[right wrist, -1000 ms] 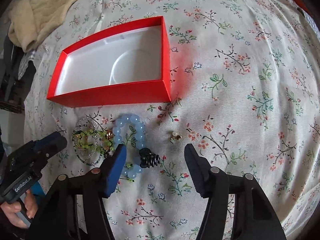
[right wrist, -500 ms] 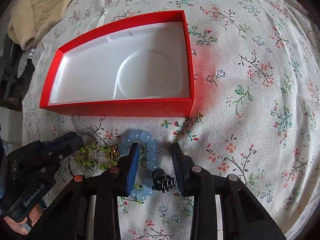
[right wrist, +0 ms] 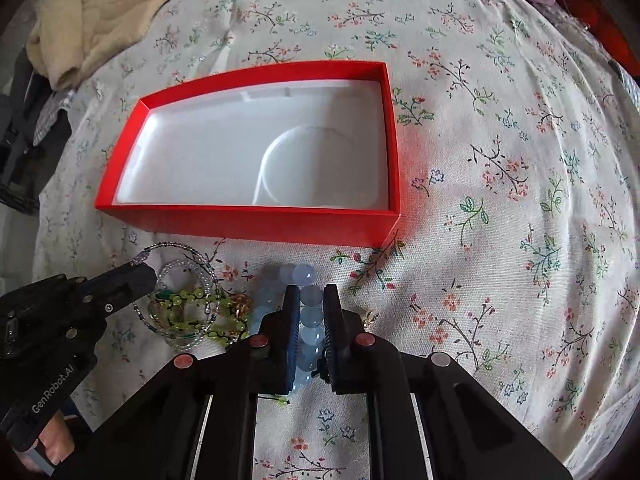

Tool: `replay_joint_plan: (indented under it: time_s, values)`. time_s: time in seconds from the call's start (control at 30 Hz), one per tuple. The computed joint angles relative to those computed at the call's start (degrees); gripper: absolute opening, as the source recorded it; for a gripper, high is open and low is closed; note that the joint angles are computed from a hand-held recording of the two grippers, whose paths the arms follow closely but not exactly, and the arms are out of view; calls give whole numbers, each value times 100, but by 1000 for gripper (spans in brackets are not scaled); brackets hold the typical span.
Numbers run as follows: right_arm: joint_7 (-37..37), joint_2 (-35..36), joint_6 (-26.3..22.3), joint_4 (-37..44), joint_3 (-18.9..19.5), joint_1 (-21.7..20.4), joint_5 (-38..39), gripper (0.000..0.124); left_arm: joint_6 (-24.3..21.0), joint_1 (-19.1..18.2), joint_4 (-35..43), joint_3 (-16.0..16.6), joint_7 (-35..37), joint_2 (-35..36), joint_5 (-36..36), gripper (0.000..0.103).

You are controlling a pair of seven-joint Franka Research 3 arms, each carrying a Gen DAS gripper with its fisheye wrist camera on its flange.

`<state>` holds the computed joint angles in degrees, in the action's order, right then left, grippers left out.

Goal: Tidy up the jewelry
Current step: 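Carry both bracelets into the red box and open both tools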

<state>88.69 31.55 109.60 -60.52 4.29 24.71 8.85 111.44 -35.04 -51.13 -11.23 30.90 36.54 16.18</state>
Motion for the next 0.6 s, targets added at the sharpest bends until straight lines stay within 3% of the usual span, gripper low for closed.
replay_joint_plan:
  time_s: [0.23,0.43,0.6]
  values:
    - [-148,-622,426,-704,47,-119,151,13,231,-35,-423,27,-123,-406,248,0]
    - [-140,-742,413,-607,76,-128,213,13,332,-96,-417,51,-222,-499,504,0]
    - [-88,-938,748,-732,54,-93,135,13,244,-209,-206,160,-332,-474,843,0]
